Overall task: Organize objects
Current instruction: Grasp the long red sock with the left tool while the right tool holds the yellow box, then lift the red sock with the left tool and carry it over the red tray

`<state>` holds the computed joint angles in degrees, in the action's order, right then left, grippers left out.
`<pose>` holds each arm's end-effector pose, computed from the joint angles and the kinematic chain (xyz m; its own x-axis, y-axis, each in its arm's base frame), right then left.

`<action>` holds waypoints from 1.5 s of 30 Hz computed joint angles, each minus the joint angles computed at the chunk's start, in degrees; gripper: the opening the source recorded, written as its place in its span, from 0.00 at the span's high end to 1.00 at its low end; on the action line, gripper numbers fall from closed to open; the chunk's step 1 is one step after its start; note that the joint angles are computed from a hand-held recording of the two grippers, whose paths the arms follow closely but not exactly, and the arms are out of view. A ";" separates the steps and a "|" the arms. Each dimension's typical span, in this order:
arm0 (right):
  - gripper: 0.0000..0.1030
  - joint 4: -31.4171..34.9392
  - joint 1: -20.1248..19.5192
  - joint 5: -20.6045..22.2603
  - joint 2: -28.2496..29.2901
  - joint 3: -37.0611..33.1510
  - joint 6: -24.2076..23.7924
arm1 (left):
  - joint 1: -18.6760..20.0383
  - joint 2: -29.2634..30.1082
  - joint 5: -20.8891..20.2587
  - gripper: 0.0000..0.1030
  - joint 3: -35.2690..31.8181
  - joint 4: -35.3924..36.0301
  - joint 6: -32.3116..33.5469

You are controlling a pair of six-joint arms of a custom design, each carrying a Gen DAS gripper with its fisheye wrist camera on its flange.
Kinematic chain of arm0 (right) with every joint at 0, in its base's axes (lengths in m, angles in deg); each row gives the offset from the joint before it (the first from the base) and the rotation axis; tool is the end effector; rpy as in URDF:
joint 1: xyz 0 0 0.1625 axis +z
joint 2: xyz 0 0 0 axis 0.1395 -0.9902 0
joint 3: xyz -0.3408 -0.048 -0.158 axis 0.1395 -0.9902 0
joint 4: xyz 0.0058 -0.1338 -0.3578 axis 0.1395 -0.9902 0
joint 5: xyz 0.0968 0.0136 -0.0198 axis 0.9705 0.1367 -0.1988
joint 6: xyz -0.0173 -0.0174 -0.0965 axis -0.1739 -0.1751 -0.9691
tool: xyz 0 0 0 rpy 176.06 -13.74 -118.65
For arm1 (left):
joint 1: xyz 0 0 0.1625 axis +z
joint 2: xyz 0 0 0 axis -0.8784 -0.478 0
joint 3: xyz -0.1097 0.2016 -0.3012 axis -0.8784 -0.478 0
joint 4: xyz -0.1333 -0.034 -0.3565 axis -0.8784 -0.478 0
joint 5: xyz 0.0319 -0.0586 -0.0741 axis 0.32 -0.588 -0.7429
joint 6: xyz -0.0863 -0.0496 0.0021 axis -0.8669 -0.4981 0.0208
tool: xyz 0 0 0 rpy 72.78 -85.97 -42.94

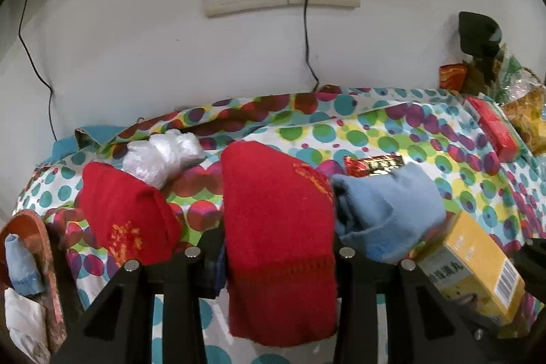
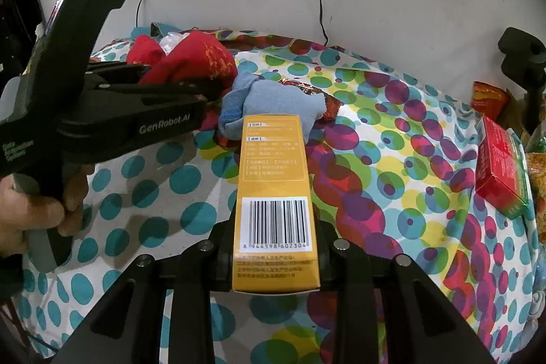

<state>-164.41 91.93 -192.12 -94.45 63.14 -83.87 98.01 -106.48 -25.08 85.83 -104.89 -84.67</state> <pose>0.1760 -0.4352 0.1816 -0.5507 -0.6307 0.5467 -0.7883 0.6083 -0.0924 -0.2493 -0.4614 0.0904 -0.6617 -0.0631 -0.7471 0.4843 0.7247 -0.4902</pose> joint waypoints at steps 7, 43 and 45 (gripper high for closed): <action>0.72 0.07 -0.13 0.02 -0.22 0.06 -0.24 | -0.82 0.18 -1.41 0.62 0.66 0.46 -1.62; 0.72 0.81 -0.88 0.22 -1.37 0.16 -1.46 | -13.68 -16.19 -4.47 0.62 5.70 36.70 -27.06; 0.72 0.88 -0.92 0.26 -1.44 0.16 -1.48 | -14.54 -17.74 -4.86 0.62 6.03 39.18 -29.46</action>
